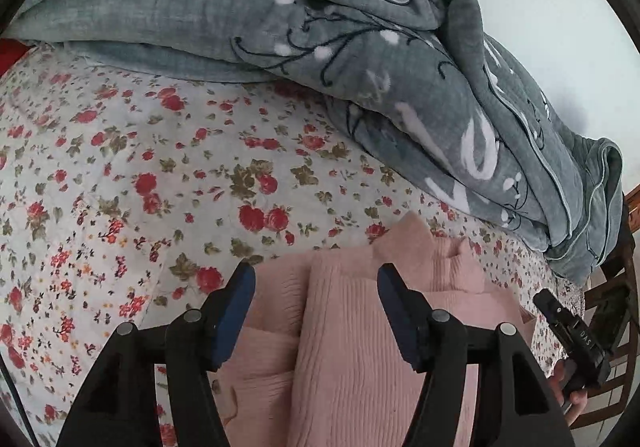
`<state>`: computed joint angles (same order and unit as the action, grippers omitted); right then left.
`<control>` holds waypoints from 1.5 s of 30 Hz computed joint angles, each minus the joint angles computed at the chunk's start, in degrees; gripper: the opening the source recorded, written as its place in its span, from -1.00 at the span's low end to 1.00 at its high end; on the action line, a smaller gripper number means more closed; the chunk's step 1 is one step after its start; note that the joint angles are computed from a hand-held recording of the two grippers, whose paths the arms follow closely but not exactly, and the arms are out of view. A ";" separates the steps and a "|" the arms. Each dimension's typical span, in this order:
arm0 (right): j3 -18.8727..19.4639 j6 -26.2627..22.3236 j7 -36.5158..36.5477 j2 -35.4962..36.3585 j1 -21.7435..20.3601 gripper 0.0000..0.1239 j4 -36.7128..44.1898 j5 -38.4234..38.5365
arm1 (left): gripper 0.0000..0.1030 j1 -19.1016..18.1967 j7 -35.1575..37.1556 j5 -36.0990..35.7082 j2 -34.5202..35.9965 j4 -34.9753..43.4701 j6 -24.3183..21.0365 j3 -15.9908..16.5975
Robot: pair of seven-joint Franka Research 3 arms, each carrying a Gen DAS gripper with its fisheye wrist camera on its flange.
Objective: Fold small clothes
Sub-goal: 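Lift the hem with both grippers and fold it toward the collar, then release the folded sweater and pull both grippers back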
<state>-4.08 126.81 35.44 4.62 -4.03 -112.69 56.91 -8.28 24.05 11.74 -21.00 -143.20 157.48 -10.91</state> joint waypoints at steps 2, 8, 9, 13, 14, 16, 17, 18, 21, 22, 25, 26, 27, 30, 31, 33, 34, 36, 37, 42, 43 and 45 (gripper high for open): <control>-0.15 0.31 -0.83 -0.38 -0.11 -0.36 -0.10 -0.84 | 0.19 -1.10 1.45 -1.44 -0.07 -0.71 1.08 1.04; 0.65 2.79 -2.06 -0.45 1.56 -0.36 -1.27 -8.47 | 0.12 -0.76 3.09 -0.16 3.40 2.09 -1.41 -0.23; 0.96 4.28 -0.27 0.15 2.36 -0.38 -1.34 -11.81 | 0.07 -1.15 4.13 -0.33 4.61 3.20 -2.55 -0.11; 1.34 5.43 1.15 1.45 3.09 -0.71 -1.57 -15.92 | -0.46 -0.79 4.35 4.16 8.33 7.63 -8.97 -1.99; 1.44 5.63 0.58 1.40 3.10 -0.89 -1.81 -15.95 | -0.82 -0.77 4.06 5.40 8.64 8.03 -9.90 -2.25; 1.68 6.90 -2.57 0.66 2.93 -0.91 -2.91 -13.47 | -0.85 -1.05 4.30 6.27 8.63 7.75 -9.31 -1.96; 1.69 7.11 -4.39 0.14 2.75 -0.91 -3.28 -11.81 | -0.86 -0.90 3.59 6.81 7.84 6.78 -7.67 -1.79; 1.61 7.51 -5.78 -0.49 2.63 -0.91 -3.65 -10.28 | -0.86 -0.66 2.88 7.34 6.69 5.49 -5.59 -1.58; 0.91 5.75 -7.95 -1.10 1.94 -0.91 -2.80 -5.43 | -0.86 0.10 2.17 7.81 4.17 3.28 -2.90 -1.17; 0.81 6.07 -7.48 -0.92 2.00 -0.91 -2.48 -5.49 | -0.86 0.39 1.95 8.10 4.08 3.38 -3.64 -1.34; 1.09 8.21 -5.76 1.07 2.66 -0.92 -1.62 -7.87 | -0.86 0.73 2.08 8.53 5.87 4.25 -5.72 -1.42; 1.17 8.13 -3.78 2.43 2.89 -0.92 -0.87 -9.75 | -0.86 0.61 2.28 8.21 6.57 4.38 -5.81 -1.26; 1.32 8.28 -2.09 3.34 3.12 -0.92 -0.42 -11.54 | -0.86 0.47 2.79 8.06 7.50 4.90 -6.43 -1.19; 1.99 9.78 -1.20 3.59 3.16 -0.90 -0.95 -12.96 | -0.85 0.35 3.02 9.50 8.94 6.49 -8.98 -1.68; 2.08 9.98 -1.01 3.39 3.16 -0.90 -1.05 -13.27 | -0.80 0.24 3.05 9.62 9.30 7.00 -9.65 -1.67; 2.06 10.50 0.06 3.28 3.26 -0.82 -1.15 -14.47 | -0.76 -0.25 3.83 8.60 9.34 7.32 -10.04 -1.23; 1.97 10.14 0.37 3.08 3.09 -0.80 -1.15 -14.70 | -0.68 -0.42 3.94 8.11 8.98 7.10 -9.92 -1.08; 1.60 9.29 0.78 1.84 2.58 -0.64 -1.63 -14.87 | -0.49 -0.42 3.02 8.26 7.02 6.35 -10.80 -1.36; 1.39 9.60 0.65 0.83 2.38 -0.59 -2.31 -14.80 | -0.33 -0.06 1.29 9.88 6.04 6.25 -11.92 -2.20; 0.13 14.15 -3.11 -7.28 2.45 -0.29 -8.88 -14.51 | -0.17 -1.33 -2.33 12.05 -1.85 3.27 -15.54 -3.84; -0.23 14.87 -3.59 -8.74 2.60 -0.25 -10.08 -14.40 | -0.16 -1.56 -2.69 12.02 -2.95 2.95 -16.23 -4.09; -1.19 15.83 -4.66 -13.07 2.77 -0.16 -13.28 -14.17 | -0.16 -1.88 -5.00 12.85 -6.68 1.61 -18.24 -5.58</control>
